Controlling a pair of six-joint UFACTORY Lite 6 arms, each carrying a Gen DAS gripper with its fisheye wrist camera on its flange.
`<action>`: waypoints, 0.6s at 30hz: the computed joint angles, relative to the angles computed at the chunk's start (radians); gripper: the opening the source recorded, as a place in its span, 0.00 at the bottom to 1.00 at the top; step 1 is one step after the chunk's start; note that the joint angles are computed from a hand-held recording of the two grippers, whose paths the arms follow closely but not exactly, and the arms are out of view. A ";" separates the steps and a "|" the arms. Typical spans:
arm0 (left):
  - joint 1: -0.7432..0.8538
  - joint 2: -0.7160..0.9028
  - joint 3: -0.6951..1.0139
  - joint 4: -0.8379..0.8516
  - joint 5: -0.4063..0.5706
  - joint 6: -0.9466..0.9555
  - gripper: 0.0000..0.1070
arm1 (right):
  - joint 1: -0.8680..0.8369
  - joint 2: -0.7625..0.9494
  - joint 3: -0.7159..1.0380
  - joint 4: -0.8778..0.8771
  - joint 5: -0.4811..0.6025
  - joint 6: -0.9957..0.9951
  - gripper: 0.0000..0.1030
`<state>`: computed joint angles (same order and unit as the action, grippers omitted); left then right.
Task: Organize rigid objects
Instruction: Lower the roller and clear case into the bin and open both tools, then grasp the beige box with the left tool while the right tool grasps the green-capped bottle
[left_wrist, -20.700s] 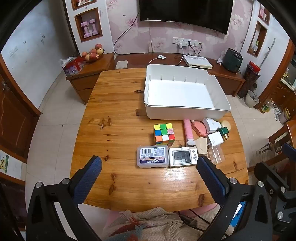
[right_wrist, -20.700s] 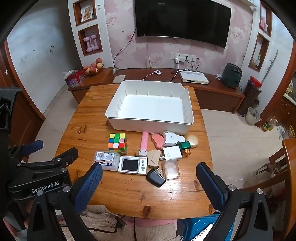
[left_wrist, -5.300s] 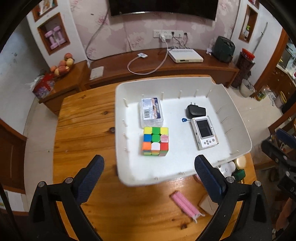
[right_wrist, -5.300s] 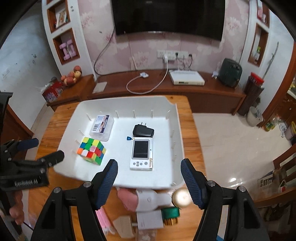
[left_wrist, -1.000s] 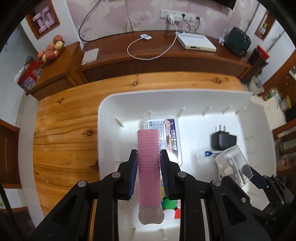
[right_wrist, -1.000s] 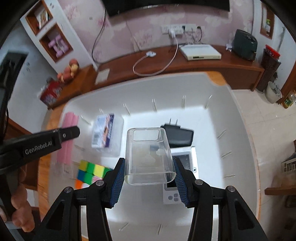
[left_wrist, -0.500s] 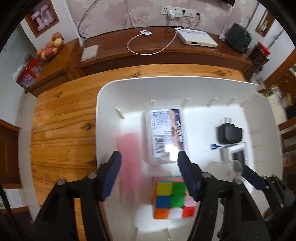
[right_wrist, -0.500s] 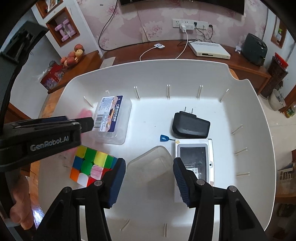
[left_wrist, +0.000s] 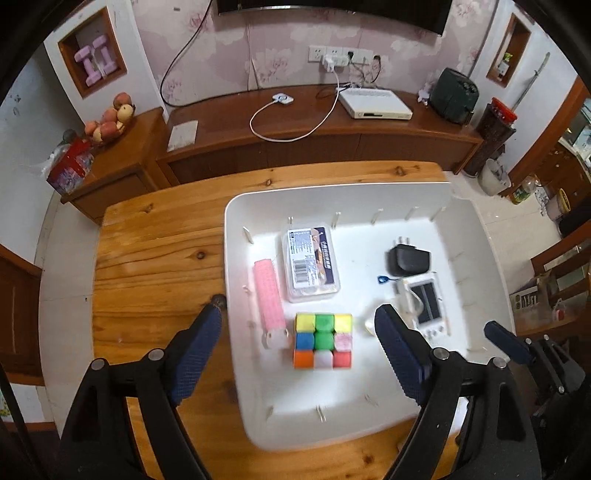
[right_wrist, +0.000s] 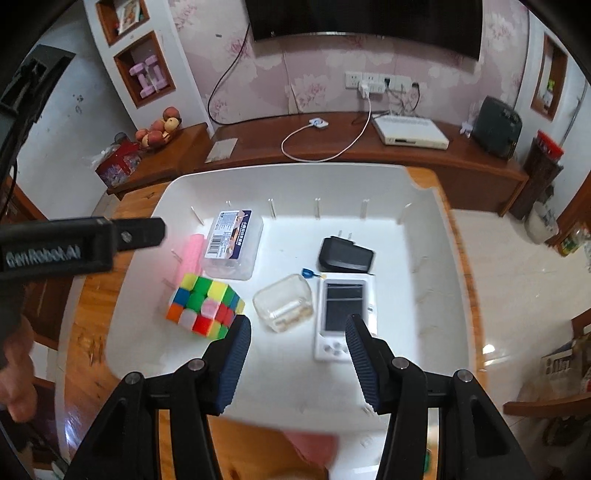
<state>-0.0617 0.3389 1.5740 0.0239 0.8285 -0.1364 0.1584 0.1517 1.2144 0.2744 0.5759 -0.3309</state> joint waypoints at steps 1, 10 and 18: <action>-0.004 -0.035 -0.021 -0.003 0.005 0.000 0.81 | -0.009 -0.039 -0.023 -0.012 0.006 -0.003 0.53; -0.082 -0.345 -0.218 0.013 0.040 -0.022 0.81 | -0.188 -0.381 -0.209 0.067 0.121 -0.159 0.61; -0.255 -0.591 -0.438 0.124 0.043 -0.045 0.81 | -0.477 -0.603 -0.334 0.183 0.269 -0.368 0.61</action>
<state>-0.3168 -0.2519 1.1363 0.1474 0.8713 -0.1816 -0.3181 -0.4510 0.8804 0.4578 0.8448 -0.6986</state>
